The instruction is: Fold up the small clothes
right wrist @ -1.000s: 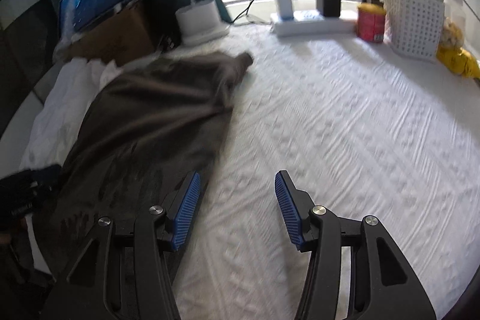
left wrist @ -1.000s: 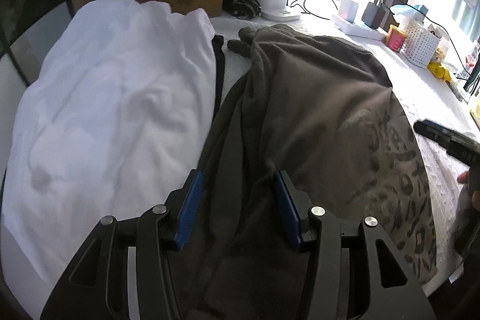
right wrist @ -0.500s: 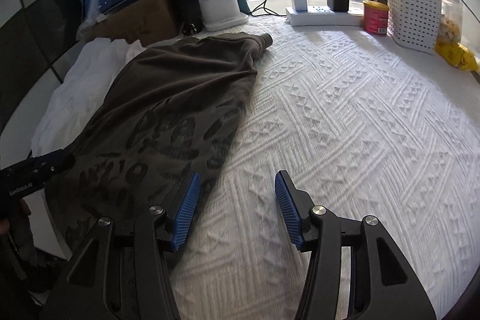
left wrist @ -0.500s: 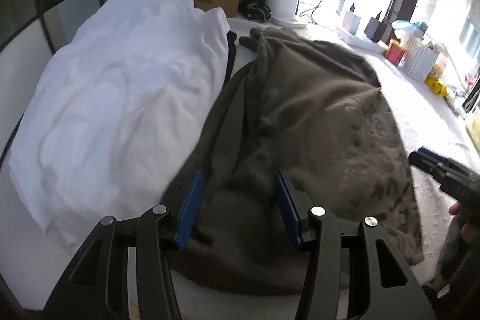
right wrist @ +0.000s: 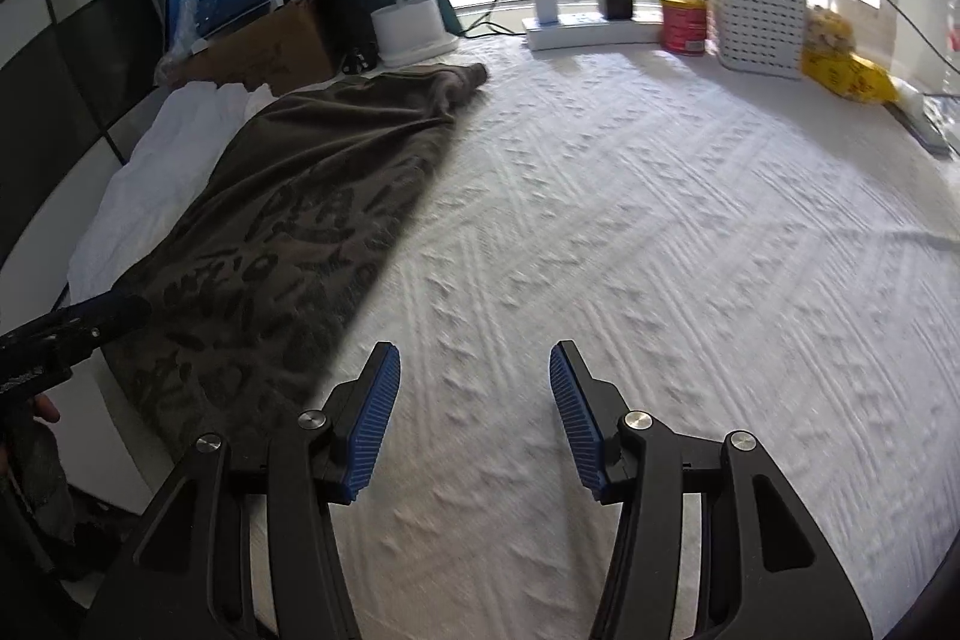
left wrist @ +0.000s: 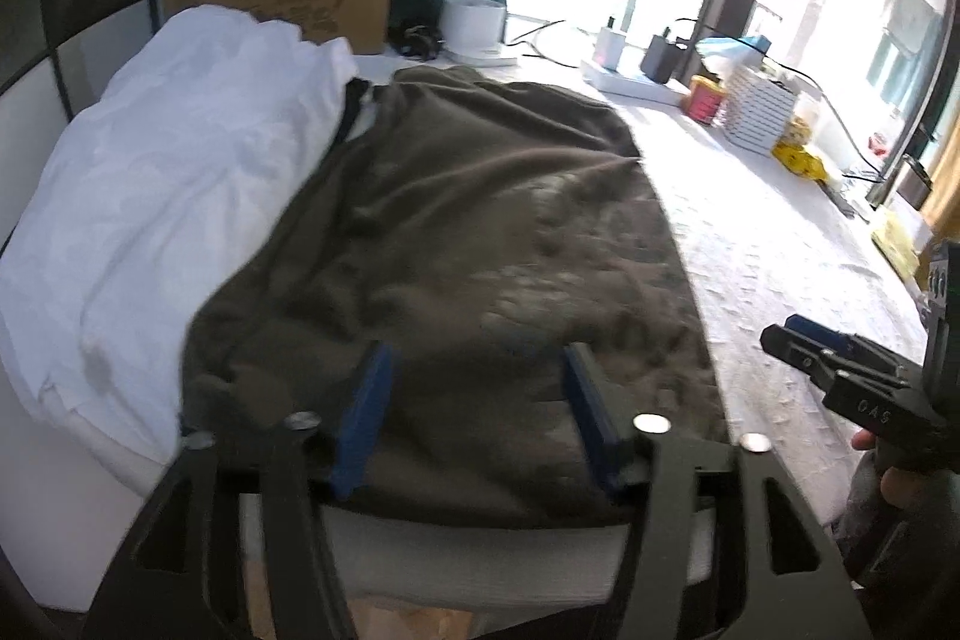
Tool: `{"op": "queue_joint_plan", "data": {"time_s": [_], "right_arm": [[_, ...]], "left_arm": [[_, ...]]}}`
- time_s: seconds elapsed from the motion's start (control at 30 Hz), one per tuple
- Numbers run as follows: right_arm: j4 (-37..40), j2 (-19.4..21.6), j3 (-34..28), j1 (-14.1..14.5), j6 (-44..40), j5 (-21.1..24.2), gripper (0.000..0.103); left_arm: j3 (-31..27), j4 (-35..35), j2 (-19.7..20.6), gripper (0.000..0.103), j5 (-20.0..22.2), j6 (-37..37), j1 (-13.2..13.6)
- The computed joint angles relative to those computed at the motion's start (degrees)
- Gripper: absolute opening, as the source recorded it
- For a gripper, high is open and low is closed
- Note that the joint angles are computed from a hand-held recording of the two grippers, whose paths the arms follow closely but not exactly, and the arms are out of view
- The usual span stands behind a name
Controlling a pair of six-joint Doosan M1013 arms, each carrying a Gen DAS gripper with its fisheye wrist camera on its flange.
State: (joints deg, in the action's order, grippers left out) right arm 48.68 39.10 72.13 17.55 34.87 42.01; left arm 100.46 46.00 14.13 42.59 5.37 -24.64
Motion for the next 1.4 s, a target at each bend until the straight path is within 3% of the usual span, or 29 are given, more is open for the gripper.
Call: {"op": "queue_joint_plan", "data": {"time_s": [0.73,0.87,1.0,1.13,1.4], "right_arm": [[6.48,-3.63,7.27,-7.08,-1.84,-7.41,0.055],[5.66,-4.08,7.46,-7.97,-1.23,-8.07,0.055],[5.45,-4.94,8.13,-8.73,-1.07,-10.69,0.057],[7.42,-5.77,8.89,-9.66,-2.16,-13.15,0.058],[9.39,-7.28,9.62,-10.95,-4.95,-17.11,0.058]], "left_arm": [[-7.31,0.74,4.6,0.066,-0.71,6.9,-4.81],[-8.17,1.6,5.02,0.086,-0.77,7.11,-5.48],[-9.32,2.25,5.53,0.088,-0.58,7.39,-6.03],[-10.36,4.51,5.98,0.098,0.03,7.18,-6.36],[-12.16,11.18,6.09,0.098,1.04,4.31,-7.5]]}}
